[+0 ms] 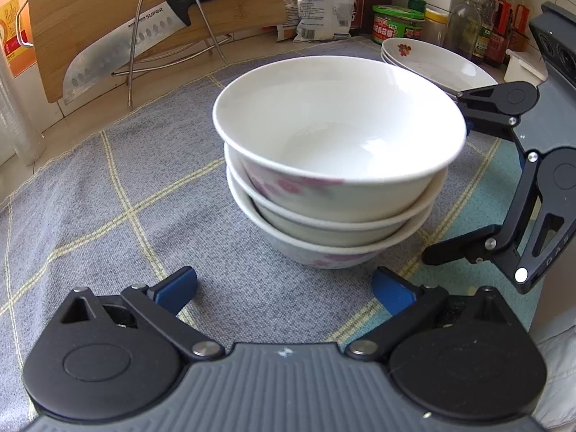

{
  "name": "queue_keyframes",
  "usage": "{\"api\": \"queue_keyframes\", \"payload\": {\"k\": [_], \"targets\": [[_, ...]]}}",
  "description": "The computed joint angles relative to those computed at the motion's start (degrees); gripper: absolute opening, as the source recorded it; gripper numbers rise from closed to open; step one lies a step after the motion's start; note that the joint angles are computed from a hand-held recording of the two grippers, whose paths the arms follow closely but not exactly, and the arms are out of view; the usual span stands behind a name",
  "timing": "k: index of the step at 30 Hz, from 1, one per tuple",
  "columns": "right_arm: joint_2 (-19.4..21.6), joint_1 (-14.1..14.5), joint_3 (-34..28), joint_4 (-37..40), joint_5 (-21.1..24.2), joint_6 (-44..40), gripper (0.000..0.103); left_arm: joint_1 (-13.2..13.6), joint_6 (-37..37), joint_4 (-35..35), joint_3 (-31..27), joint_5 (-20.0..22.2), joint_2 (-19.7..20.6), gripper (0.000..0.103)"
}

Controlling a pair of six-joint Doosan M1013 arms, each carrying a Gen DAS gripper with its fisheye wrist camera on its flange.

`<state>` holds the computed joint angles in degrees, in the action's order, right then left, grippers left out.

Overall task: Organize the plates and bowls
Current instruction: 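Grip the three-bowl stack from opposite sides with both tools, then lift and carry the bowl stack with both tools over the plate stack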

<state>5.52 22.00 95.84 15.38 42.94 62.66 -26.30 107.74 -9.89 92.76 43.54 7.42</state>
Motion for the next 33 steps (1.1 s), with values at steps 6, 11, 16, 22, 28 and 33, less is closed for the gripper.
{"api": "queue_keyframes", "payload": {"k": [6, 11, 16, 22, 28, 33], "targets": [[1.2, -0.1, -1.7, 0.4, 2.0, -1.7, 0.103, 1.3, 8.7, -5.2, -0.7, 0.9, 0.7, 0.103], [2.2, 0.3, -3.2, 0.7, 2.8, -4.3, 0.103, 2.8, 18.4, -10.8, -2.2, 3.2, 2.0, 0.102], [3.5, 0.6, -5.3, 1.3, 4.2, -5.4, 0.103, 4.0, 26.8, -15.4, -3.8, 6.0, 3.2, 0.099], [4.2, 1.5, -7.0, 0.4, 6.9, -8.1, 0.090, 5.0, 33.5, -19.0, -4.9, 8.7, 4.1, 0.091], [4.6, 1.4, -8.0, 1.7, 9.1, -11.4, 0.080, 5.3, 36.1, -19.8, -5.6, 10.6, 4.5, 0.085], [5.0, 0.8, -8.7, 4.1, 10.9, -14.7, 0.073, 5.4, 37.1, -20.2, -5.7, 11.0, 4.5, 0.081]]}}
